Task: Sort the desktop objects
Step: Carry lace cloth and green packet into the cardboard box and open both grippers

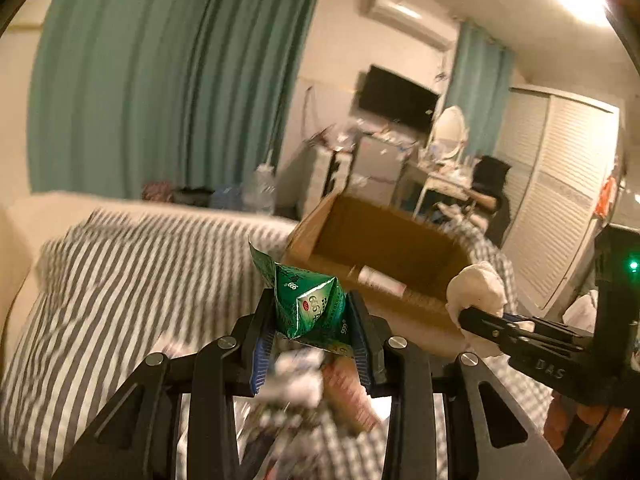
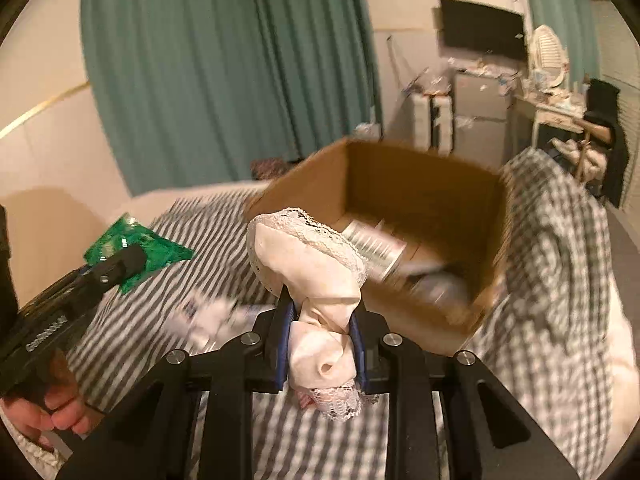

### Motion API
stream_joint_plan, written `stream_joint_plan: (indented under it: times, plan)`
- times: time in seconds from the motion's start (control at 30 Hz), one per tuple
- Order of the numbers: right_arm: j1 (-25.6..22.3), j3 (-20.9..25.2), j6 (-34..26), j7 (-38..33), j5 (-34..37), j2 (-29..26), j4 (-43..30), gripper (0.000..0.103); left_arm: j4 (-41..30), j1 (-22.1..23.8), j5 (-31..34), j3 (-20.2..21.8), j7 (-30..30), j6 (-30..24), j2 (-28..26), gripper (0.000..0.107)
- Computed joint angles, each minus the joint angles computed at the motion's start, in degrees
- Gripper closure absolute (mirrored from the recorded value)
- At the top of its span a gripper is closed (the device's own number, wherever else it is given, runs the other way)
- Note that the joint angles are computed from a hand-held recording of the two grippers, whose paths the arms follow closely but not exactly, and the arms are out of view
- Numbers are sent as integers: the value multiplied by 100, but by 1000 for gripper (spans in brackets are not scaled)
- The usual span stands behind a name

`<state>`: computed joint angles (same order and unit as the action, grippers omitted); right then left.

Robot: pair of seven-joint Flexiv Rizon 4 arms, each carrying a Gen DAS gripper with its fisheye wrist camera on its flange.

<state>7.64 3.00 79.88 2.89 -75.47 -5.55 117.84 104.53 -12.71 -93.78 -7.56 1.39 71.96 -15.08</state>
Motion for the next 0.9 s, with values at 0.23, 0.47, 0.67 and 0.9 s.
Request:
stream_joint_plan:
  times: [0.23,0.47,0.67,0.9]
  plan:
    - [-198,-297,-170,-289,556,-390,-668,78,-1297,-79,842,-407,-466,107,-777,71]
    - [-118,-645,323,-440,1277,-1056,-1047,78,-2277,-93,2800,-541,-2128,-66,-1770,71]
    - [113,-905,399,-948,2042,-1362,-1198,78,-2854,-222,3989,-462,-3007,-5,-2418,71]
    - [486,-1618,449,245,1042,-1140,-958,26,-3069,-460,5371,166,-4290,-147,-2579,37]
